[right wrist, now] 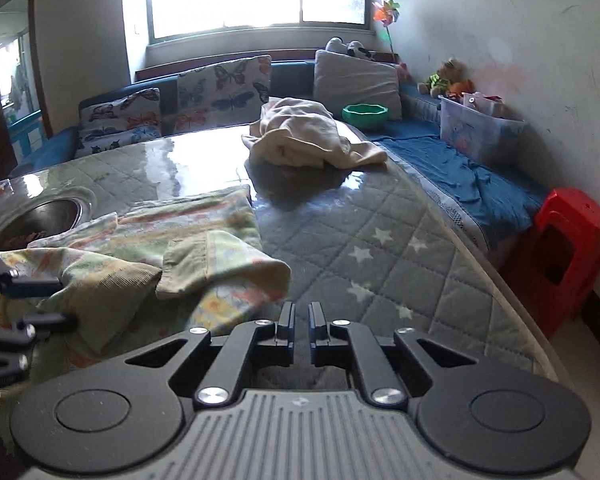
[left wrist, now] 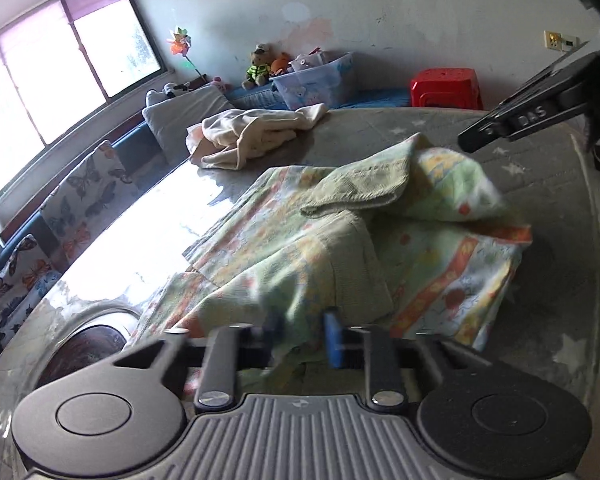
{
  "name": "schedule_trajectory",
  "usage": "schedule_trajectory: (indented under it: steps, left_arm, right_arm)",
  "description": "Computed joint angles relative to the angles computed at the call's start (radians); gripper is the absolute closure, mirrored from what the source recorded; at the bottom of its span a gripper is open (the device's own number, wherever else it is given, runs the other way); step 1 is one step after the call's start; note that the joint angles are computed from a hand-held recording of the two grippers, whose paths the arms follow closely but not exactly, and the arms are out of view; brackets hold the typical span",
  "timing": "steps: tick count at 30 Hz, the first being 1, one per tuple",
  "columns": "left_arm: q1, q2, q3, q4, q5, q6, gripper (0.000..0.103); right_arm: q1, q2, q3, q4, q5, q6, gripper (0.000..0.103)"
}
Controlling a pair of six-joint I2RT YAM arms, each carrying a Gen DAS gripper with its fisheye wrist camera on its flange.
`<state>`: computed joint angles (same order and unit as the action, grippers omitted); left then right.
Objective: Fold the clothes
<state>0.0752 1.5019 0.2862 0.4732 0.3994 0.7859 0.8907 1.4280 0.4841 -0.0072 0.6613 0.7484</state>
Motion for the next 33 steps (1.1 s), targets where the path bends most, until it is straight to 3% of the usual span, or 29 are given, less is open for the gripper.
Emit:
schedule_trajectory:
  steps: [4, 9, 14, 21, 33]
  left_arm:
    - [0.106, -0.073, 0.029, -0.126, 0.132, -0.019, 0.097]
    - [0.195, -0.147, 0.051, -0.203, 0.19, -0.099, 0.099]
    - [0.357, -0.219, 0.098, -0.328, 0.312, -0.173, 0.099]
    - [0.618, -0.207, 0.164, -0.363, 0.344, -0.308, 0.1]
    - [0.954, -0.017, 0.284, -0.358, 0.36, -0.304, 0.1]
  right_arm:
    - [0.031, -0.009, 0.007, 0.0, 0.035, 0.0, 0.094]
    - [0.067, 0.033, 0.056, 0.06, 0.034, -0.054, 0.083]
    - [0.099, 0.127, 0.116, 0.136, -0.004, -0.118, 0.077]
    - [0.091, 0.268, 0.202, 0.176, -0.086, -0.176, 0.064]
    - [0.161, 0.385, 0.283, 0.128, -0.182, -0.155, 0.05]
